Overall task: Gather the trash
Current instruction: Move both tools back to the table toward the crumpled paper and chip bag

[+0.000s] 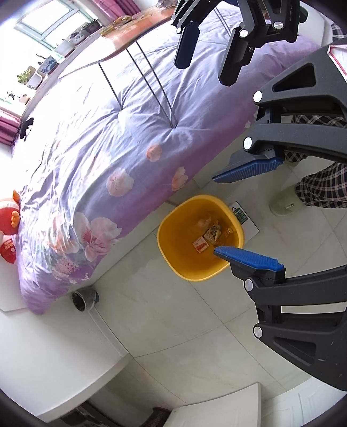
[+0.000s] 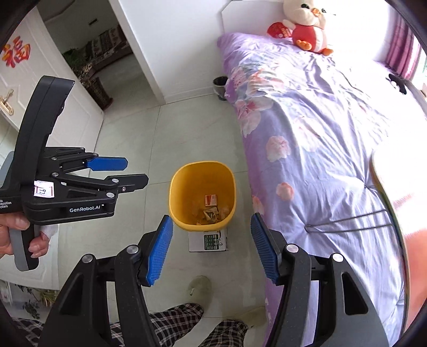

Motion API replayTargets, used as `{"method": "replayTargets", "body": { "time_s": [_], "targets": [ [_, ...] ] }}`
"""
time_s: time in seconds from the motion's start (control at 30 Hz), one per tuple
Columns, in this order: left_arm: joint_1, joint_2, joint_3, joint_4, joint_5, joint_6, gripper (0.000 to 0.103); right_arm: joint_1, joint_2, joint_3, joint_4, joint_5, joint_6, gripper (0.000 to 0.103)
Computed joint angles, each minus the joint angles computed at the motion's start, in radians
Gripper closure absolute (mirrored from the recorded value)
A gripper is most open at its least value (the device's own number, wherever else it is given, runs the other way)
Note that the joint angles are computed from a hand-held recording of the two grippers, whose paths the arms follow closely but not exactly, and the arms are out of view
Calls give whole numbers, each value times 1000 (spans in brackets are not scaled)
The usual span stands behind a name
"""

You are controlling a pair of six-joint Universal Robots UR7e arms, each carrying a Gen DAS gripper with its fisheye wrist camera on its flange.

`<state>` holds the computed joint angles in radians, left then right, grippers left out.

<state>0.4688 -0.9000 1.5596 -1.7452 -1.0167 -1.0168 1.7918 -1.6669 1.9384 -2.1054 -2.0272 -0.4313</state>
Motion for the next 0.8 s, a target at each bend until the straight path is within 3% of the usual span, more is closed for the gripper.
{"method": "replayTargets", "body": {
  "time_s": [0.2,0.4,0.6,0.8],
  "targets": [
    [-40,57,-73,-59,-27,121,53,23,-140,12,2,-49,76,40],
    [-62,149,-176,-111,-65,265,53,-2,-256,26,-25,-127,152,39],
    [-74,269,-323,-127,-104,392,53,-66,-328,6,-67,-202,164,39],
    [-79,390,-481,-118,-131,475,53,-174,-365,-41,-130,-205,132,39]
  ]
}}
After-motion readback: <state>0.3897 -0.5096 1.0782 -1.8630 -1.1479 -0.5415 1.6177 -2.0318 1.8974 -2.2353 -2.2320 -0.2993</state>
